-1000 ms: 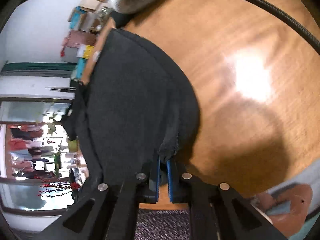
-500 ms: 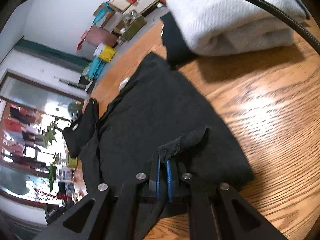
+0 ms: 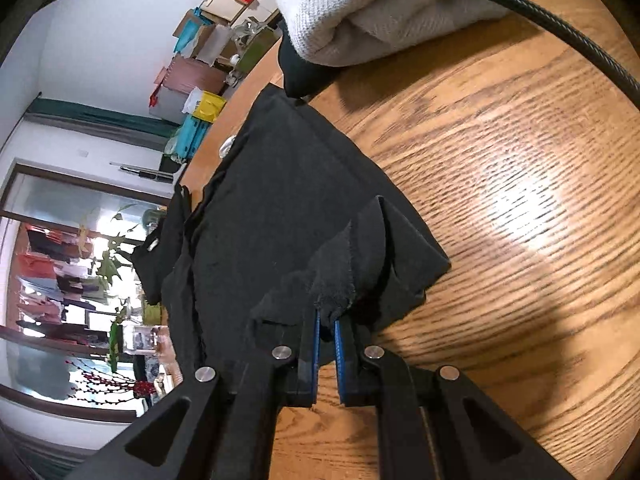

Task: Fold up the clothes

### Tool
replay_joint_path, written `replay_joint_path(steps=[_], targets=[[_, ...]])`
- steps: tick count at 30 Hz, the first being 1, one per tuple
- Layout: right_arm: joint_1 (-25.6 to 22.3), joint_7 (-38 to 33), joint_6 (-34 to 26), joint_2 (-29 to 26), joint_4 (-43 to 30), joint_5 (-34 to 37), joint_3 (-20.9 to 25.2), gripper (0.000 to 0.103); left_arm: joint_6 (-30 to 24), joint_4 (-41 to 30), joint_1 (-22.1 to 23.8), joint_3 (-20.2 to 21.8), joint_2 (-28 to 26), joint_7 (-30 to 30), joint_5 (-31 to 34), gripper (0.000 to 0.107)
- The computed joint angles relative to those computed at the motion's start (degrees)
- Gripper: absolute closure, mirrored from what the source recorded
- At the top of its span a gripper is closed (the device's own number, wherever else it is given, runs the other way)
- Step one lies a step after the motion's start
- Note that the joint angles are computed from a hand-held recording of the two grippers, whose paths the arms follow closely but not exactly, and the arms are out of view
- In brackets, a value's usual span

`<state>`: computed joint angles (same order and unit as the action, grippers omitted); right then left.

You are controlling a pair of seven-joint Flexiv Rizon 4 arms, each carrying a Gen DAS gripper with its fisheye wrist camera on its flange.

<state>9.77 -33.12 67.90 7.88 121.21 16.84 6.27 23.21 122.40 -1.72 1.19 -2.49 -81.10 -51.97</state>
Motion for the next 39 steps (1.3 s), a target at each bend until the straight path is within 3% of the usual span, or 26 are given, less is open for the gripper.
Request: replay_joint_path(steps=[3,7,8,10,12,18,21,26,31,35,37,38,39], targets=[[0.28,-1.57,1.0,0.39,0.02,1.13,-0.26,0.095,2.11,-0.25,-1.24,-0.98,-0.24,-2.88,1.81,0.033],[0.89,-4.26,2.47,0.3,-0.63,3.72,-0.87,0.095,2.91,0.17,-2.59,-2.03,-1.28,-2.25,-2.74,0.036],[0.96,-4.79,2.59,0.34,-0.72,4.26,-0.97,0.095,3.83,0.59,-2.87,-2.07,-1.24,-2.62,-3.56,0.042],[1.03,-5.8,2.76,0.36,-0.92,5.13,-1.15,0.095,4.9,1.41,-3.04,-1.82,-1.12,-4.25,-3.81,0.079],[0.99,-6.36,2.95,0.42,-0.9,5.58,-1.13,0.095,6.02,3.53,-3.11,-1.53,-0.54,-3.73,-8.22,0.096],[1.05,-5.53,3.88,1.43,0.1,5.83,-0.41,0.095,11.13,10.1,-5.64,-1.86,2.92,4.35,-31.57,0.098],[2.8,-8.29,3.61,3.34,0.26,11.05,-1.57,0.095,11.97,10.33,-6.19,-1.31,4.88,7.44,-36.91,0.098],[3.87,-11.2,2.61,3.12,-2.01,14.85,-3.38,0.095,12.22,4.94,-5.71,-1.55,2.58,7.22,-36.88,0.098],[1.63,-13.48,0.33,-5.19,-11.09,13.7,-5.16,0.095,14.24,-6.41,-4.54,-4.24,-7.69,4.18,-35.59,0.098],[-1.11,-10.37,-3.33,-13.0,-18.0,8.16,-5.18,0.095,18.0,-14.19,-2.84,-5.45,-15.12,-4.99,-24.31,0.099],[-2.81,-12.03,-7.54,-16.91,-22.15,7.23,-4.6,0.085,18.55,-16.9,-1.83,-6.12,-17.54,-9.57,-19.27,0.098],[-2.49,-12.36,-8.97,-18.35,-23.57,6.49,-5.4,0.066,18.48,-17.8,-1.33,-6.44,-18.3,-11.55,-17.42,0.094],[-3.44,-10.47,-7.73,-18.62,-23.13,3.91,-4.32,0.053,18.71,-18.55,-0.93,-6.77,-18.92,-13.07,-16.09,0.079]])
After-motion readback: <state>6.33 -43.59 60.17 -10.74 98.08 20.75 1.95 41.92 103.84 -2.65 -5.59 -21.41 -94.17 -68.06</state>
